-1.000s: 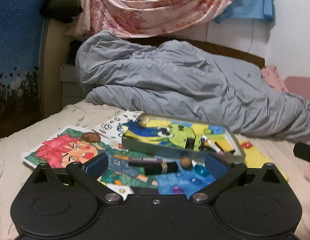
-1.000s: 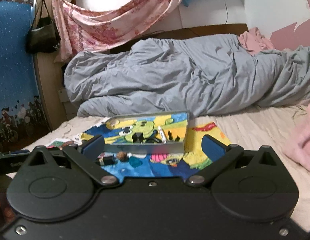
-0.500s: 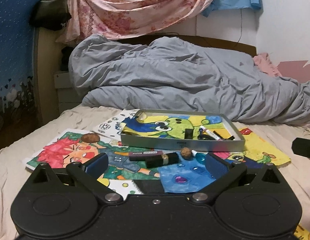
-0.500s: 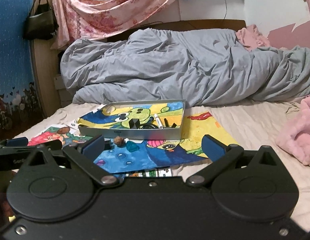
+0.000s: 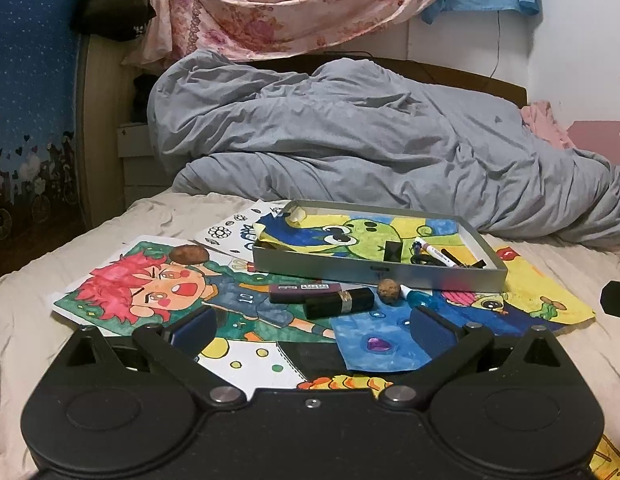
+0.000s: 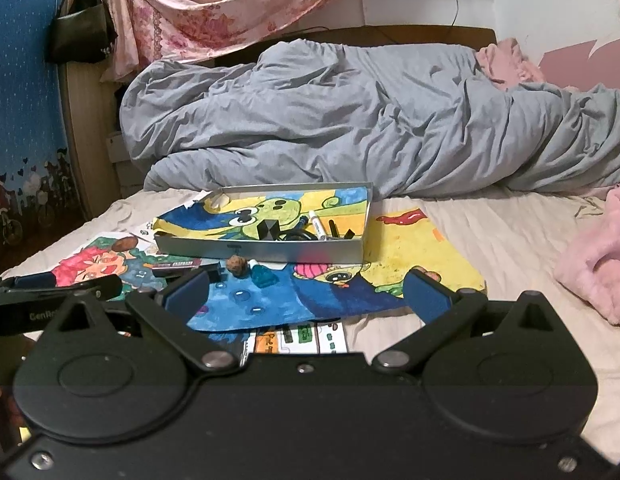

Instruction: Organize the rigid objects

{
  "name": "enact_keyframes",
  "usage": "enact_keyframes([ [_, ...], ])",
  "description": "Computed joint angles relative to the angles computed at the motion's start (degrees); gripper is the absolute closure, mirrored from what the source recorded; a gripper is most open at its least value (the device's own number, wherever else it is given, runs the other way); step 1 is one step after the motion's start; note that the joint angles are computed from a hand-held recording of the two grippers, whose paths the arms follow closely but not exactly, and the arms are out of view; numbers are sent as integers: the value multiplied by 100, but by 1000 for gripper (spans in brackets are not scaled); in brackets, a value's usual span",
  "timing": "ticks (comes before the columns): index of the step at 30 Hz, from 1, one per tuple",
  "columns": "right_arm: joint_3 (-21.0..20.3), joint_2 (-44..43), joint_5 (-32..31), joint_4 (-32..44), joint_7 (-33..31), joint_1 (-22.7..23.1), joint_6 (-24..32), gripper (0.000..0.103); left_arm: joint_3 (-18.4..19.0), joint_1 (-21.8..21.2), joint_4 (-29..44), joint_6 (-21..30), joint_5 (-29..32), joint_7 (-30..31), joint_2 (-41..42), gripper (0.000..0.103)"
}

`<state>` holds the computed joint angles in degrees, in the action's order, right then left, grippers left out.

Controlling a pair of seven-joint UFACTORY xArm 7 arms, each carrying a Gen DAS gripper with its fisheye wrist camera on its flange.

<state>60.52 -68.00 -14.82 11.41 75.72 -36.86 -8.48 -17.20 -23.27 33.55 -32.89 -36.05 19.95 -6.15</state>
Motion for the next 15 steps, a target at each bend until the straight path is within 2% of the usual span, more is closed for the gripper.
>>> enact_keyframes([
  [15, -23, 130, -10, 30, 79, 7, 131, 0, 27, -3, -40, -12, 184, -134, -1, 1],
])
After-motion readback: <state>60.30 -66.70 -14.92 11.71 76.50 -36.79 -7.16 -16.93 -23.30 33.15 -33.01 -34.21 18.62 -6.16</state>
